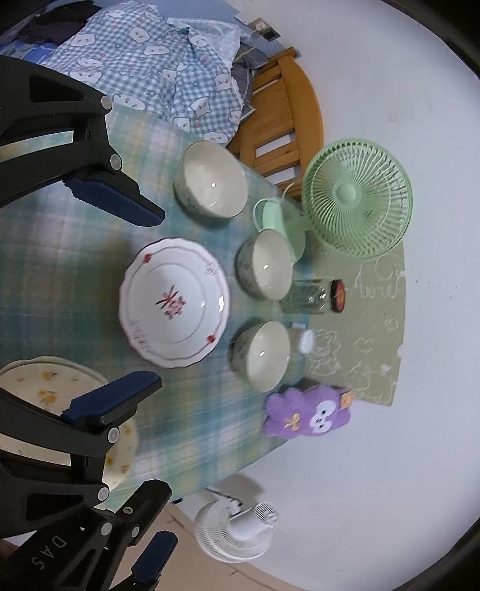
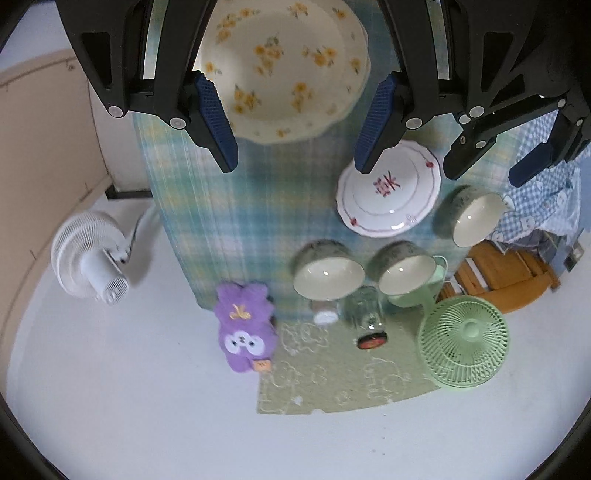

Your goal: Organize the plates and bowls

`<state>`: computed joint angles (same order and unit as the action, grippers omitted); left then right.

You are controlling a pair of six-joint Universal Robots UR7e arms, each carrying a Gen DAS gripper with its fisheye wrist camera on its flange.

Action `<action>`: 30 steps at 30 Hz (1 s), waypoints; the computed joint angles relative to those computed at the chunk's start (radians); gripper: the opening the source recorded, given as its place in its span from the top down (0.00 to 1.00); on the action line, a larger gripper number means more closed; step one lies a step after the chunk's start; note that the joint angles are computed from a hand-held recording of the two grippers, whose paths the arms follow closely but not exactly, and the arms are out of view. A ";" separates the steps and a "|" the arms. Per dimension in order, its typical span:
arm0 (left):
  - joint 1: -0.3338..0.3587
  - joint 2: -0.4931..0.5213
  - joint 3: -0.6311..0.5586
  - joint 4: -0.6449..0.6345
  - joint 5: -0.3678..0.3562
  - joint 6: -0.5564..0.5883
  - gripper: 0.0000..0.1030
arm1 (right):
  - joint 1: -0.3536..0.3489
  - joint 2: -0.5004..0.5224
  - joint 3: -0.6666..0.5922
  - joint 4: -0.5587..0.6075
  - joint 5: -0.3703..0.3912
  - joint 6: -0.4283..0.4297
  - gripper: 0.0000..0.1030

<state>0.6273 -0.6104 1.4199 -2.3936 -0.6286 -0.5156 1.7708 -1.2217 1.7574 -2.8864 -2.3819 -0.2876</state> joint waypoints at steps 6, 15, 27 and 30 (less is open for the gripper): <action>0.030 0.033 -0.068 0.043 0.035 -0.032 0.24 | -0.030 0.058 -0.099 0.078 0.091 -0.015 0.33; 0.105 0.090 -0.156 0.147 0.063 -0.097 0.27 | -0.074 0.207 -0.242 0.112 0.166 -0.041 0.33; 0.207 0.198 -0.262 0.095 0.011 0.040 0.33 | -0.116 0.414 -0.405 0.118 0.096 -0.013 0.33; 0.228 0.212 -0.287 0.110 -0.014 0.028 0.40 | -0.123 0.447 -0.434 0.129 0.075 -0.010 0.33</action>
